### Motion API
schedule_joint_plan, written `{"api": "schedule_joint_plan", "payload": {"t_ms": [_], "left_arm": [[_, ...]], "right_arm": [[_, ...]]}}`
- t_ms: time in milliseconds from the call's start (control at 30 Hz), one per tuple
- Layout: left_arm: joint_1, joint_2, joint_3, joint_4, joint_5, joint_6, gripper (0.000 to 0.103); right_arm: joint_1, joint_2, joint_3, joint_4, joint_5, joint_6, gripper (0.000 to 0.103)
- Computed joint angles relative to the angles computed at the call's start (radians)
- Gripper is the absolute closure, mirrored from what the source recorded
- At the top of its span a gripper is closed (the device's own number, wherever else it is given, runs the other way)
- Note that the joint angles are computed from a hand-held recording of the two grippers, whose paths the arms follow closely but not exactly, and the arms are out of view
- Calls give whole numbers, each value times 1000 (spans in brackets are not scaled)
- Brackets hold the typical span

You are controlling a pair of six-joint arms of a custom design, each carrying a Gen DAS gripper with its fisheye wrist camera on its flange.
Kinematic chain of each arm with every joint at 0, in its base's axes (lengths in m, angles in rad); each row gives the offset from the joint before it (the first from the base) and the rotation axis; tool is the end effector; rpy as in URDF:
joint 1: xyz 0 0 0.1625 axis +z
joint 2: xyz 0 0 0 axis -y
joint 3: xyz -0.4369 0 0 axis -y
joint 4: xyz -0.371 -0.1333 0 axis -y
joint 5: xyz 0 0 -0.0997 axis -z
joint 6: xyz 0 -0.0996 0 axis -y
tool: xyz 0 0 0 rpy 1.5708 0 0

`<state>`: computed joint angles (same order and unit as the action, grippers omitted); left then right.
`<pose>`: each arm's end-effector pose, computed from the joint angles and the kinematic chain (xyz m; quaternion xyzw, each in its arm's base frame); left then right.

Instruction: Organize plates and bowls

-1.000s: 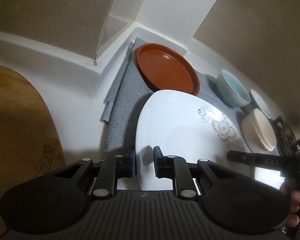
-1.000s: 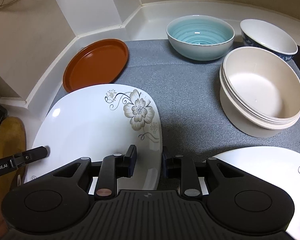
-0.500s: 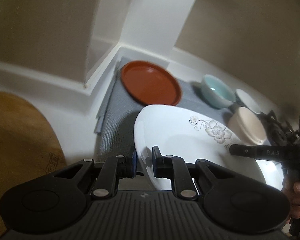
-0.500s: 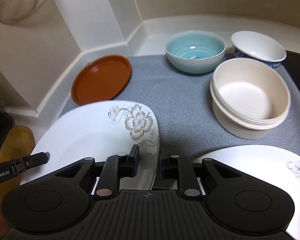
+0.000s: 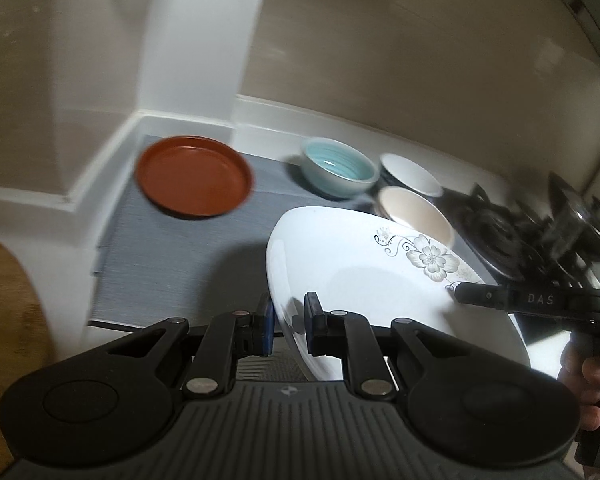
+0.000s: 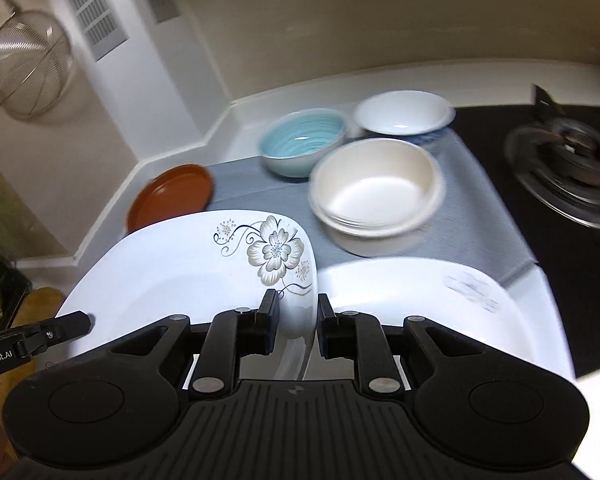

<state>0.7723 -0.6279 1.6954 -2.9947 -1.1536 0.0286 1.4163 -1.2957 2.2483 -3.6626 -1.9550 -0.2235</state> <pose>-0.3499 -0.5833 0.0436 0.3533 0.8964 -0.2373 0.1238 0.0242 -0.4686 0.3326 -0.0744 -0.8297 0.4897 0.2574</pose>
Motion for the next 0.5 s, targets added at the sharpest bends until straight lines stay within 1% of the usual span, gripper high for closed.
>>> {"api": "schedule_joint_plan", "payload": {"t_ms": [267, 500], "left_arm": [[-24, 44, -8, 13, -38, 41, 87], [-38, 74, -14, 13, -59, 76, 87]], "right_arm": [[-95, -48, 99, -99, 51, 22, 82], [-178, -72, 159, -165, 115, 35, 82]]}}
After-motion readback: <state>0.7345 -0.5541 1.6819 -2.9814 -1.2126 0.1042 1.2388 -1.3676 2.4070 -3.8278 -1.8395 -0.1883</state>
